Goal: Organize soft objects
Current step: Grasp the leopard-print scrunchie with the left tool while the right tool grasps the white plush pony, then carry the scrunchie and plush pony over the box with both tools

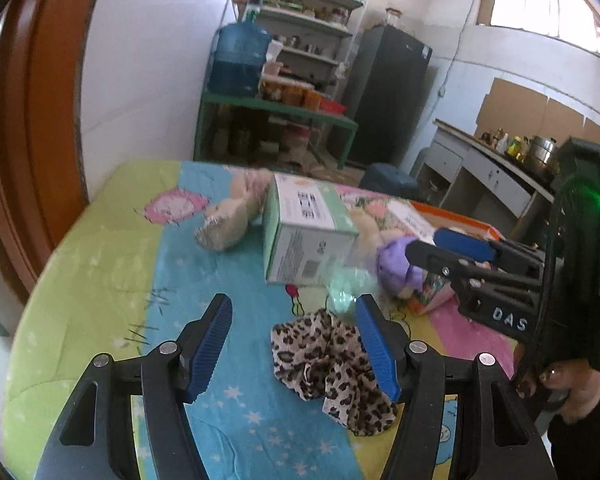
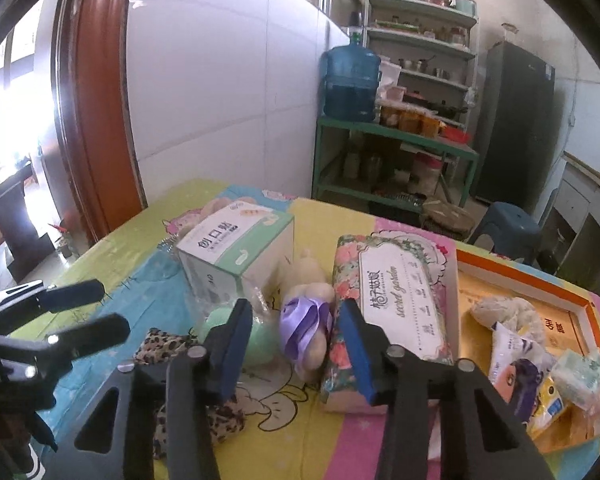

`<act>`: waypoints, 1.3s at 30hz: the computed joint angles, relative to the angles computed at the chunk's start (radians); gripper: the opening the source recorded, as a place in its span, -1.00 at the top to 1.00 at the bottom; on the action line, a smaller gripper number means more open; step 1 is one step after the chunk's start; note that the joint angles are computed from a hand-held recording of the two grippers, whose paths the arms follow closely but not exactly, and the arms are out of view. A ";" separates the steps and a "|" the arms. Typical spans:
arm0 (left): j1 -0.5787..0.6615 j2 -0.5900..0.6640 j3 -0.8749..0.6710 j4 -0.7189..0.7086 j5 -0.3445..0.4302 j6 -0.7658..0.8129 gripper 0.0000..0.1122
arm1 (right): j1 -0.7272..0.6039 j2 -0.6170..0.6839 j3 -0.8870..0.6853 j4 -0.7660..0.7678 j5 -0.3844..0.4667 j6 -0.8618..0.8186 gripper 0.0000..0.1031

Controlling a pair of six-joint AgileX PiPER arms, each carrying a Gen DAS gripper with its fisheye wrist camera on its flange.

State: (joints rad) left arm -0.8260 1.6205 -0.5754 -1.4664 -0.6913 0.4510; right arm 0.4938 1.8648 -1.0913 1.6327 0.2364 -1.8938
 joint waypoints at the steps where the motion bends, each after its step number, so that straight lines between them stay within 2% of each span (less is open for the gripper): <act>1: 0.017 0.007 0.002 0.030 0.023 -0.022 -0.17 | 0.001 0.012 -0.013 -0.047 0.000 0.047 0.17; 8: 0.101 0.069 0.002 0.209 0.136 -0.179 -0.17 | -0.001 0.070 -0.084 -0.286 0.013 0.288 0.18; 11: 0.135 0.105 -0.013 0.281 0.185 -0.237 -0.17 | -0.001 0.090 -0.111 -0.391 0.022 0.396 0.38; 13: 0.172 0.130 -0.020 0.395 0.241 -0.341 -0.17 | 0.000 0.101 -0.120 -0.425 0.023 0.433 0.54; 14: 0.178 0.141 -0.021 0.431 0.250 -0.382 -0.16 | -0.001 0.106 -0.124 -0.433 0.026 0.445 0.60; 17: 0.168 0.147 -0.027 0.428 0.241 -0.385 -0.14 | -0.012 0.117 -0.131 -0.410 0.051 0.440 0.64; 19: 0.171 0.150 -0.022 0.488 0.244 -0.439 0.31 | -0.017 0.117 -0.129 -0.392 0.061 0.429 0.66; 20: 0.174 0.160 -0.028 0.498 0.254 -0.450 0.60 | -0.020 0.116 -0.125 -0.372 0.065 0.410 0.67; 22: 0.156 0.164 -0.029 0.477 0.236 -0.438 0.79 | -0.023 0.110 -0.112 -0.337 0.070 0.384 0.68; 23: 0.149 0.165 -0.030 0.486 0.229 -0.440 0.82 | -0.025 0.107 -0.106 -0.316 0.073 0.368 0.68; 26: 0.110 0.165 -0.038 0.408 0.189 -0.369 0.83 | -0.030 0.095 -0.086 -0.251 0.080 0.314 0.69; 33: 0.047 0.112 -0.012 0.308 0.084 -0.311 0.84 | -0.034 0.018 0.001 -0.026 0.077 0.094 0.70; 39: -0.023 0.046 -0.016 0.172 -0.003 -0.183 0.84 | -0.035 -0.053 0.053 0.068 0.088 0.005 0.71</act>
State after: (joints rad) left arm -0.8490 1.6663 -0.5918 -1.2945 -0.6948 0.2684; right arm 0.4591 1.8114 -1.0378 1.7005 0.3239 -1.8890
